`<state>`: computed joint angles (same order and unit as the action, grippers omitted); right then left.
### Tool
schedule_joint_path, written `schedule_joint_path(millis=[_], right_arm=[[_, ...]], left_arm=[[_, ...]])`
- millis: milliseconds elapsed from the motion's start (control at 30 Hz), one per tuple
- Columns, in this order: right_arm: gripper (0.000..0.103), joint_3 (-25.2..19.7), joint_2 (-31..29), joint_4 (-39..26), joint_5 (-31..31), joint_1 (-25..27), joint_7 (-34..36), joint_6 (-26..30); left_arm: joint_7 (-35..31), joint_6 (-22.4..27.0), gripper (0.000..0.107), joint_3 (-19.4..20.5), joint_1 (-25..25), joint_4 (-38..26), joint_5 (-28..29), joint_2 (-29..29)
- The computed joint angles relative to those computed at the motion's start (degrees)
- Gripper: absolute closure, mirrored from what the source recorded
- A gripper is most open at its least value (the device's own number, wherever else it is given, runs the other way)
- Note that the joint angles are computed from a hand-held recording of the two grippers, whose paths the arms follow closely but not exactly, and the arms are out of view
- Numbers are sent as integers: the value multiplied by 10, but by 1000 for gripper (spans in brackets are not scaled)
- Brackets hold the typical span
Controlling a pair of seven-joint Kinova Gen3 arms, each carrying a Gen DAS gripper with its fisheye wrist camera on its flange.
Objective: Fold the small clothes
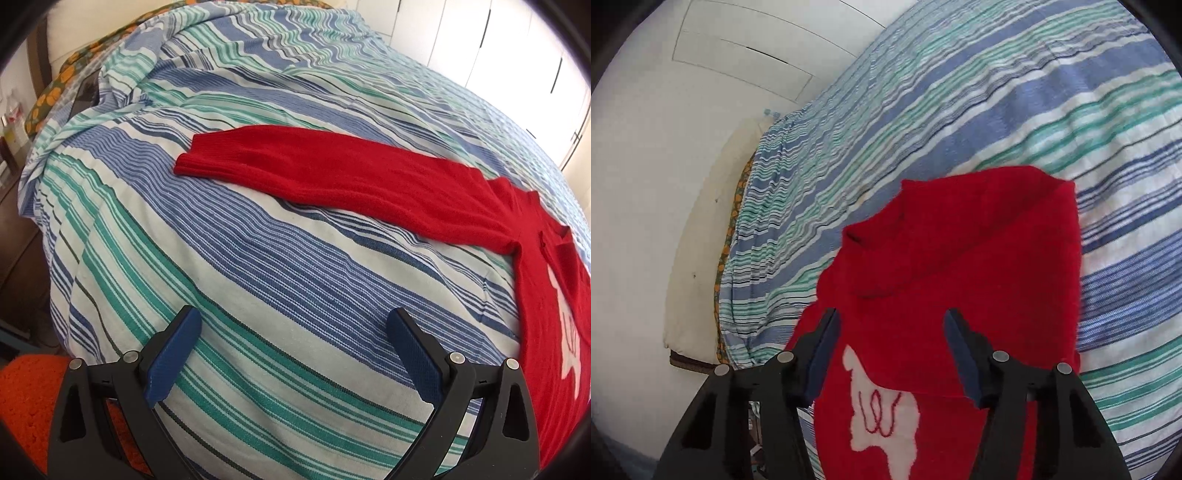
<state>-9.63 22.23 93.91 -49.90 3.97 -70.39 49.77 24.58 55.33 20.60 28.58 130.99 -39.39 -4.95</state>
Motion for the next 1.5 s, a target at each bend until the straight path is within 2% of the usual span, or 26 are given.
schedule_joint_path(millis=[67,133,200,267,367,533,600,633,667,767,833,967,1033,1100,1167,1200,1267,1333,1400,1433,1467,1500], right_arm=[[54,30,11,28,44,-23,-32,-19],[78,18,15,51,57,-4,-32,-40],[79,-16,13,65,46,36,-30,-54],[79,-14,5,57,67,34,-61,-46],[75,33,-22,34,137,-36,-102,-40],[70,74,-49,-18,253,-169,-77,-49],[59,74,-56,-32,300,-222,-58,-68],[49,71,-57,-33,323,-248,-45,-82],[46,68,-59,-32,347,-275,-32,-99],[46,59,-41,-40,415,-345,-10,-123],[47,47,-14,-60,462,-374,-15,-110],[50,106,36,-87,555,-475,-56,-107],[53,127,59,-102,602,-505,-94,-105],[64,106,81,-129,640,-496,-134,-82],[93,61,101,-157,672,-467,-171,-51],[97,52,103,-160,678,-460,-183,-48],[97,8,83,-145,664,-417,-194,-69],[97,-45,57,-114,624,-369,-175,-107],[96,-96,44,-95,614,-333,-138,-110],[92,-110,48,-97,622,-328,-132,-98],[71,-132,54,-100,632,-315,-136,-84],[56,-149,57,-98,641,-303,-148,-79]], left_arm=[[1,-3,7,0,-1,2,-1,-1],[-2,-6,6,-1,-2,4,-1,-1],[-7,-10,6,-3,-4,4,-1,1],[-11,-13,6,-5,-5,5,-2,2],[-4,-15,6,-4,-6,9,-3,-8],[6,-37,6,3,-24,26,-1,-37],[5,-41,6,9,-33,27,1,-38],[2,-40,6,12,-36,26,2,-37],[0,-38,6,14,-37,24,2,-34],[-4,-37,6,17,-39,23,3,-32],[-8,-44,6,14,-42,26,5,-38],[-17,-53,6,13,-53,30,11,-45],[-21,-59,6,12,-60,31,15,-48],[-25,-63,6,12,-67,32,18,-50],[-29,-66,6,14,-72,31,20,-49],[-31,-66,6,15,-74,31,21,-50],[-31,-69,6,16,-77,32,20,-50],[-32,-70,6,18,-80,32,19,-48],[-35,-68,6,18,-81,28,18,-40],[-34,-65,6,19,-80,25,16,-34],[-32,-60,6,19,-77,22,14,-28],[-29,-56,6,19,-73,20,13,-26]])
